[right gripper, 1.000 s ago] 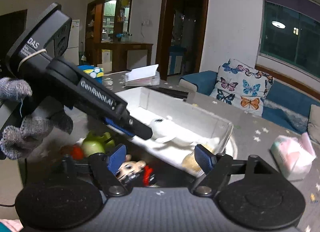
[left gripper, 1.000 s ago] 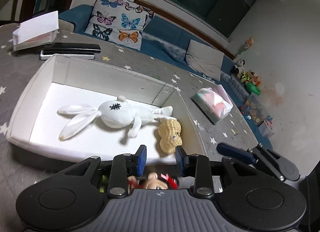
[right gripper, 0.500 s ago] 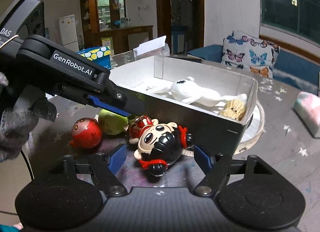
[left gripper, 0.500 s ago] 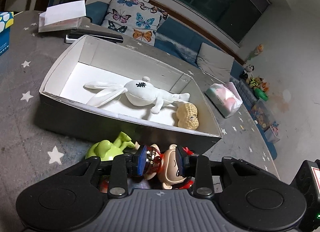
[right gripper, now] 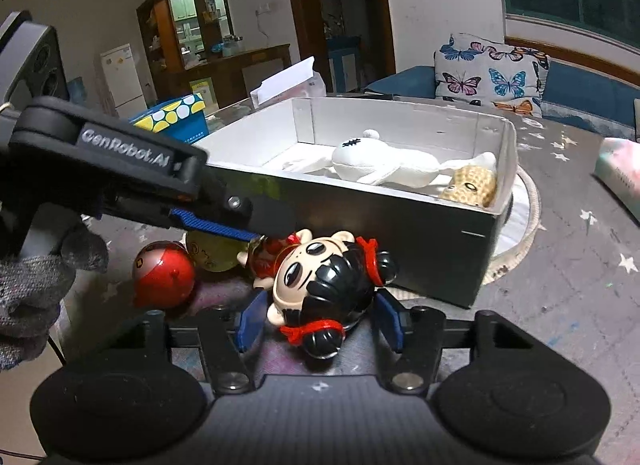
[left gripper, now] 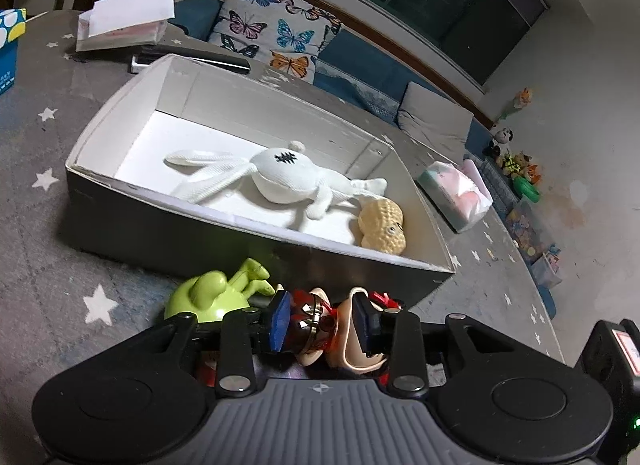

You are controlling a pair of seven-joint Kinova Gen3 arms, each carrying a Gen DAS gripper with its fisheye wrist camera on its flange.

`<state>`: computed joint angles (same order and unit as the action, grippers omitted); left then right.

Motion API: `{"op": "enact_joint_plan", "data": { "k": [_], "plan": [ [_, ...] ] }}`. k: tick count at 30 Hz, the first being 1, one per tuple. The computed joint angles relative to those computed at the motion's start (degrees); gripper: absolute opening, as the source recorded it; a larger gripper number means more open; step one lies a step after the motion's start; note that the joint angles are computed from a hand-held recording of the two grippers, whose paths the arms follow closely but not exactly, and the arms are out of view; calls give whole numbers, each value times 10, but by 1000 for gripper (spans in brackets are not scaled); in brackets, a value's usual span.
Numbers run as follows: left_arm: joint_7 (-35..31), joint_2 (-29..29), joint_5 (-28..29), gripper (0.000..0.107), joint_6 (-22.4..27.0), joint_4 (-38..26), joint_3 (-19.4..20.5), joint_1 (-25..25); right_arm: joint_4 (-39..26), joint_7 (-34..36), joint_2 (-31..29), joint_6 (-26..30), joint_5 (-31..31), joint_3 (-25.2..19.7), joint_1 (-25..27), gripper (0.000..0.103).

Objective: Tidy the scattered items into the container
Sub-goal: 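Grasp the doll figure with red bow using the right tool, then carry the doll into the box and lower it beside the bunny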

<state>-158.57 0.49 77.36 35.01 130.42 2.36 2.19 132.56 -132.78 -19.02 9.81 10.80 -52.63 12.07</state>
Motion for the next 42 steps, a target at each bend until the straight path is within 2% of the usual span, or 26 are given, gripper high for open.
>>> {"op": "enact_joint_plan", "data": {
  "k": [4, 6, 7, 11, 17, 26, 32, 37, 42],
  "plan": [
    [13, 7, -10, 37, 42, -1, -4, -6, 9, 15, -11, 15, -8, 62, -54, 57],
    [3, 5, -2, 37, 43, 4, -2, -5, 12, 28, -15, 25, -11, 104, -93, 57],
    [3, 6, -2, 37, 41, 4, 0, -4, 13, 29, -18, 30, -8, 109, -98, 57],
    [9, 19, 9, 36, 44, 6, -1, -5, 15, 21, -18, 33, 0, 110, -99, 57],
    [-6, 25, 39, 37, 48, 10, -2, -9, 21, 0, -19, 8, -3, 83, -67, 57],
    [-29, 24, 53, 38, 36, 16, 0, -4, 27, 8, -15, -3, -23, 99, -78, 57],
    [-50, 19, 71, 37, 14, 22, 5, 7, 29, 6, -15, -10, -31, 89, -66, 56],
    [-65, 15, 72, 37, 13, 27, 4, 9, 30, 4, -24, -9, -37, 68, -47, 55],
    [-48, 10, 52, 37, 14, 28, 4, 10, 33, 8, -37, -5, -48, 73, -56, 55]
  ]
}}
